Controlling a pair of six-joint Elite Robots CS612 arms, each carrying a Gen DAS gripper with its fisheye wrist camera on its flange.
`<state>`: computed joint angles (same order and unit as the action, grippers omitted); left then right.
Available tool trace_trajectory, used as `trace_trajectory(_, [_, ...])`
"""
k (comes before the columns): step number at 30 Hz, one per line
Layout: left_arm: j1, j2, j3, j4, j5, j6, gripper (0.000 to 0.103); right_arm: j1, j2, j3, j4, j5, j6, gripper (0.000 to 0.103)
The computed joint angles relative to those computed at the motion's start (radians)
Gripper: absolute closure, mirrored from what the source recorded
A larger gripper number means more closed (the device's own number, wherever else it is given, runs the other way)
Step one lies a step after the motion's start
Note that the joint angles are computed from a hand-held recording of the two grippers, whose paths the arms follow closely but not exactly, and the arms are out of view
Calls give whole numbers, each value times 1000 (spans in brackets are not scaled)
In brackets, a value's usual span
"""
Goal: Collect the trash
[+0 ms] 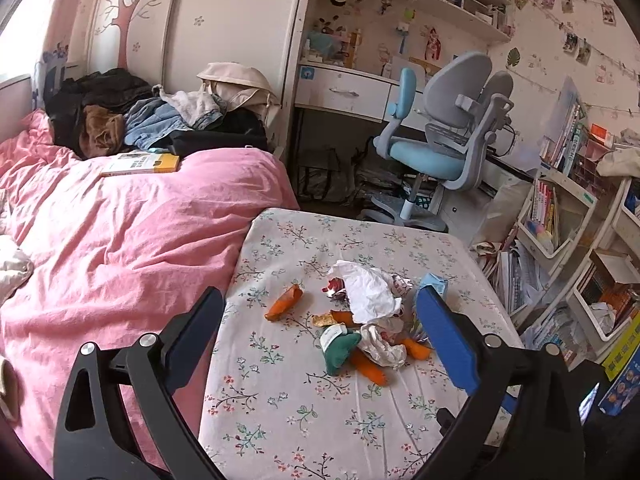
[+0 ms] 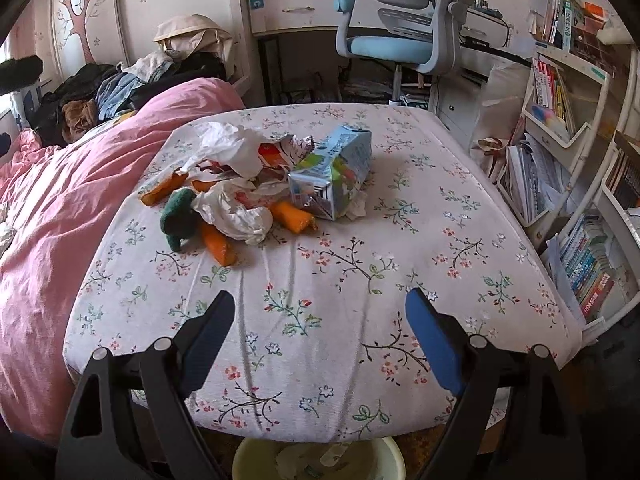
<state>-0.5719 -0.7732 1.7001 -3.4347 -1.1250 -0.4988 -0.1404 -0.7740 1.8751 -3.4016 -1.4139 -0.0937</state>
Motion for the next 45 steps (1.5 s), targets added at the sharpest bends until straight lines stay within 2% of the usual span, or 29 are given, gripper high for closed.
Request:
trace_trajectory(4, [3, 3, -4, 21, 2, -14, 9, -3, 0, 3, -8, 11, -1, 19])
trace_trajectory(20, [-8, 19, -35, 100, 46, 11, 8, -37, 6, 10, -22, 65, 50, 19])
trace_trajectory(37, [-20, 36, -62, 173, 77, 49, 8, -87, 10, 15, -26, 144, 84, 19])
trace_trajectory(45, [-22, 43, -73, 195, 67, 65, 8, -112, 20, 9, -20, 171, 105, 19])
